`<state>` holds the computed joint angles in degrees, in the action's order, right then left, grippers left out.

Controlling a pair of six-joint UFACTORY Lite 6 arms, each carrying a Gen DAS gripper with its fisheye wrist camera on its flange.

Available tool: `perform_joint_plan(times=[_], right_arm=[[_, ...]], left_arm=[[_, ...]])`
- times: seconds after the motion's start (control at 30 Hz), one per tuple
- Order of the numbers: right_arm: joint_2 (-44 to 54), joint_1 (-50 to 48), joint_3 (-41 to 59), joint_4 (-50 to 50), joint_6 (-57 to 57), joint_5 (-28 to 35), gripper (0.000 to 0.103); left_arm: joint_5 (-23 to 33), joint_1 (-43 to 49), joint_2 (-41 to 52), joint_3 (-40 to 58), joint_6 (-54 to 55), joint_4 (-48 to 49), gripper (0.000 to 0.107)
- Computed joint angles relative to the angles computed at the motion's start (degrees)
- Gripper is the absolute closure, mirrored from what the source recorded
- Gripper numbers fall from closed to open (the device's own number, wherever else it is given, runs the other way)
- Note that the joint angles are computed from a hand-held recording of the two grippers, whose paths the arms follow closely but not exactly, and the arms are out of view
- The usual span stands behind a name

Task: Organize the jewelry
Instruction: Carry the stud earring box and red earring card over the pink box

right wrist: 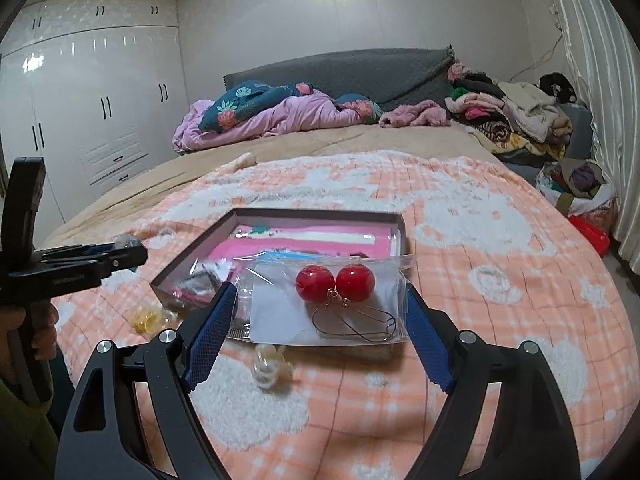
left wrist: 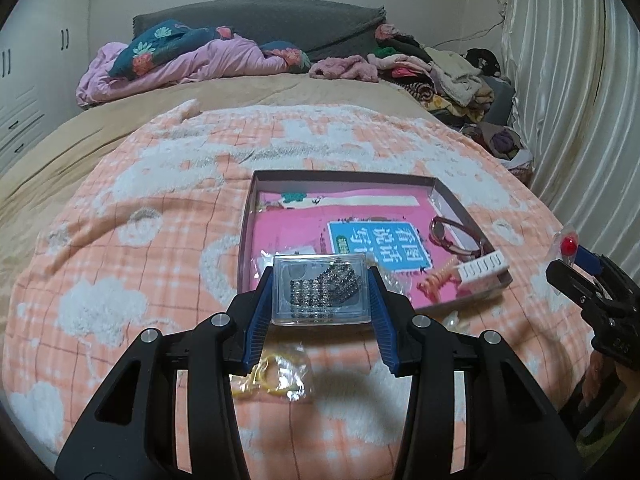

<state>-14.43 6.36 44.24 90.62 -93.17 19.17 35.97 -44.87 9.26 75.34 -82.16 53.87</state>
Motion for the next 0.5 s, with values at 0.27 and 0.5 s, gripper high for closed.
perform_joint_plan(times=[0.27, 0.5], right_arm=[[5.2, 4.1, 6.3, 4.1, -2.9, -3.3, 0.022], [11.8, 6.6, 12.8, 5.0, -4.3, -7.1, 0.022]], left_arm=[[-1.3, 2.5, 5.8, 6.6, 4.1, -2.5, 0.070], [-1.3, 3.6, 10.3, 11.4, 7.8, -5.0, 0.070]])
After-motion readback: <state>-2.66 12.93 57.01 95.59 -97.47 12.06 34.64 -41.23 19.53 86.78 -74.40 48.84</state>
